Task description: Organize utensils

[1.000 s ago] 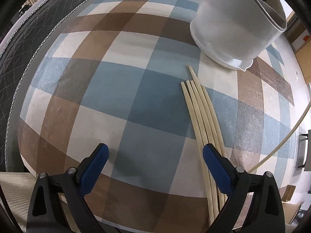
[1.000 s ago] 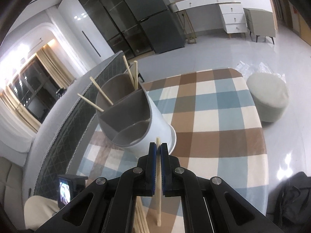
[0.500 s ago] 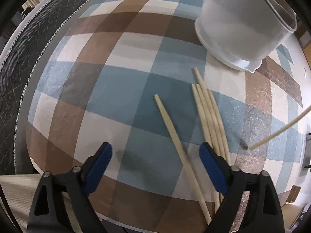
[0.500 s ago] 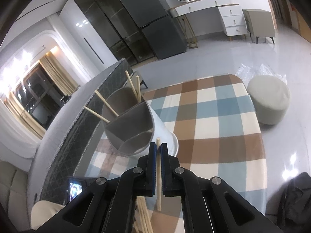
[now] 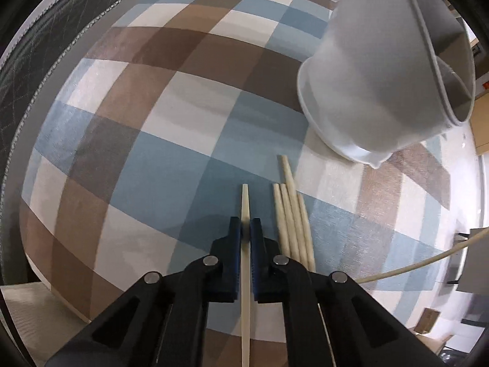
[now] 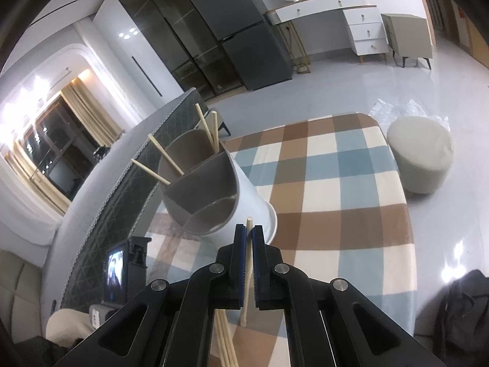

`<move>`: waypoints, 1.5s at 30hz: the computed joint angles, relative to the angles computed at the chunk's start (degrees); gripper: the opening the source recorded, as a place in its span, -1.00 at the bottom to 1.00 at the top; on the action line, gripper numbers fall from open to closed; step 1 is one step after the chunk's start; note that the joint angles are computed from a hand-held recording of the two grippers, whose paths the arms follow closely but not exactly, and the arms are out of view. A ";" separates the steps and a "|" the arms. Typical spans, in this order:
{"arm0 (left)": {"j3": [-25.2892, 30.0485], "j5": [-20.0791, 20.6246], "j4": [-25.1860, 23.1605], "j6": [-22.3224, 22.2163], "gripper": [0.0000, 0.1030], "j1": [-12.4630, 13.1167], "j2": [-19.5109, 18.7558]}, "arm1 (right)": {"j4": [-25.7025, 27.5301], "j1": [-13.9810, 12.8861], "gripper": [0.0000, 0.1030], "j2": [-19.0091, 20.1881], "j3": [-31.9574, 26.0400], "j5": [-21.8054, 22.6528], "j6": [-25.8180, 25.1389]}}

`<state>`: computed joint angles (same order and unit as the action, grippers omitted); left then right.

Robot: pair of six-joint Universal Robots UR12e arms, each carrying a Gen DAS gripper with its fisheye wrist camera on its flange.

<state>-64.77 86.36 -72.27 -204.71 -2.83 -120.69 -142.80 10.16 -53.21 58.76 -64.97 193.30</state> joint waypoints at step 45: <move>-12.98 -15.61 27.81 17.02 -1.00 3.65 11.02 | -15.68 3.57 -0.94 -7.67 12.23 -15.76 1.41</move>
